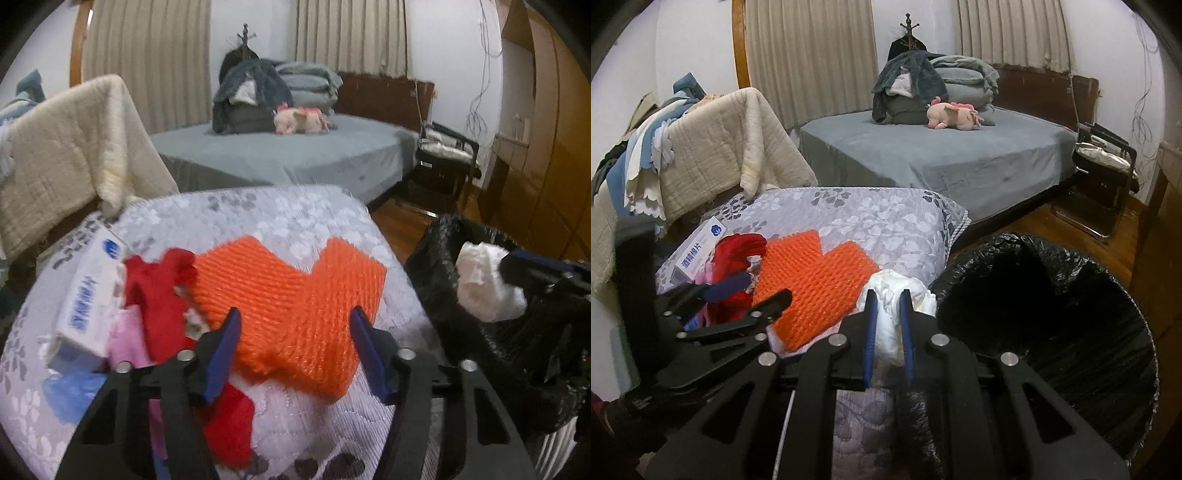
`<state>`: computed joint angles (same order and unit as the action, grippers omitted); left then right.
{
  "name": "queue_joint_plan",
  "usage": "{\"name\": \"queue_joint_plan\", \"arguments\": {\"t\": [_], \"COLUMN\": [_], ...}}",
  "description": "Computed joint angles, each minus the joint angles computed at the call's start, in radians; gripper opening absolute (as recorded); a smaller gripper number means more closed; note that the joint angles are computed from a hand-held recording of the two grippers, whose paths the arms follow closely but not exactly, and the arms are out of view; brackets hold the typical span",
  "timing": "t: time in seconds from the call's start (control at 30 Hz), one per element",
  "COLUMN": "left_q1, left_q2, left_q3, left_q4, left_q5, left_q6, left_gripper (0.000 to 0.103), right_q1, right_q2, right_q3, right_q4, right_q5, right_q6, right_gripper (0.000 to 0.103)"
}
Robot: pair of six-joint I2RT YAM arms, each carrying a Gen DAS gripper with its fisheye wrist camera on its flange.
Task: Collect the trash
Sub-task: 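Grasp the orange mesh scrubber with the left gripper while the right carries tissue to bin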
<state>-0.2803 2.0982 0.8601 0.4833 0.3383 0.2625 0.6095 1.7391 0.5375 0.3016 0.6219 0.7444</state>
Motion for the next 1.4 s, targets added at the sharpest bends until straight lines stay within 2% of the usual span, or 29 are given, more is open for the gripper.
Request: {"name": "queue_joint_plan", "arguments": {"t": [0.07,0.13,0.2,0.23,0.4,0.73,0.9,1.13,1.17,1.23,1.27,1.3,1.33,1.4], "left_q1": [-0.014,-0.022,-0.025,-0.024,-0.009,-0.032,-0.11,-0.26,-0.282,-0.312,-0.322,-0.331,-0.337,-0.328], "left_q2": [0.027,0.047,0.055,0.054,-0.014,-0.217,-0.285,-0.291,-0.278,-0.254,-0.248,-0.243,-0.239,-0.238], "left_q3": [0.033,0.056,0.062,0.061,0.003,-0.071,-0.093,-0.097,-0.089,-0.071,-0.068,-0.069,-0.073,-0.082], "left_q4": [-0.044,-0.074,-0.087,-0.086,-0.039,-0.082,-0.101,-0.106,-0.11,-0.12,-0.123,-0.119,-0.107,-0.094], "left_q5": [-0.004,-0.005,-0.003,0.0,0.017,0.061,0.071,0.069,0.074,0.086,0.087,0.08,0.076,0.076], "left_q6": [0.011,0.023,0.026,0.025,-0.001,-0.018,-0.042,-0.093,-0.1,-0.107,-0.108,-0.112,-0.12,-0.122], "left_gripper": [0.041,0.023,0.013,0.012,0.01,0.01,0.01,0.01,0.01,0.015,0.022,0.041,0.053,0.055], "right_q1": [-0.01,-0.021,-0.026,-0.027,-0.025,-0.004,-0.016,-0.078,-0.086,-0.105,-0.108,-0.111,-0.112,-0.106], "right_q2": [0.003,0.005,0.005,0.005,-0.012,-0.19,-0.367,-0.626,-0.648,-0.678,-0.685,-0.694,-0.697,-0.697], "right_q3": [-0.004,-0.012,-0.018,-0.02,-0.026,-0.09,-0.18,-0.316,-0.329,-0.349,-0.357,-0.367,-0.374,-0.382], "right_q4": [0.01,0.023,0.033,0.036,0.037,-0.054,-0.176,-0.382,-0.4,-0.436,-0.445,-0.454,-0.46,-0.465], "right_q5": [-0.01,-0.021,-0.025,-0.027,-0.02,0.07,0.132,0.181,0.183,0.186,0.19,0.192,0.197,0.208], "right_q6": [0.0,-0.001,-0.002,-0.001,-0.001,0.014,0.067,0.165,0.174,0.191,0.199,0.211,0.225,0.243], "right_gripper": [0.012,0.012,0.012,0.012,0.012,0.012,0.012,0.012,0.015,0.018,0.022,0.026,0.035,0.048]}}
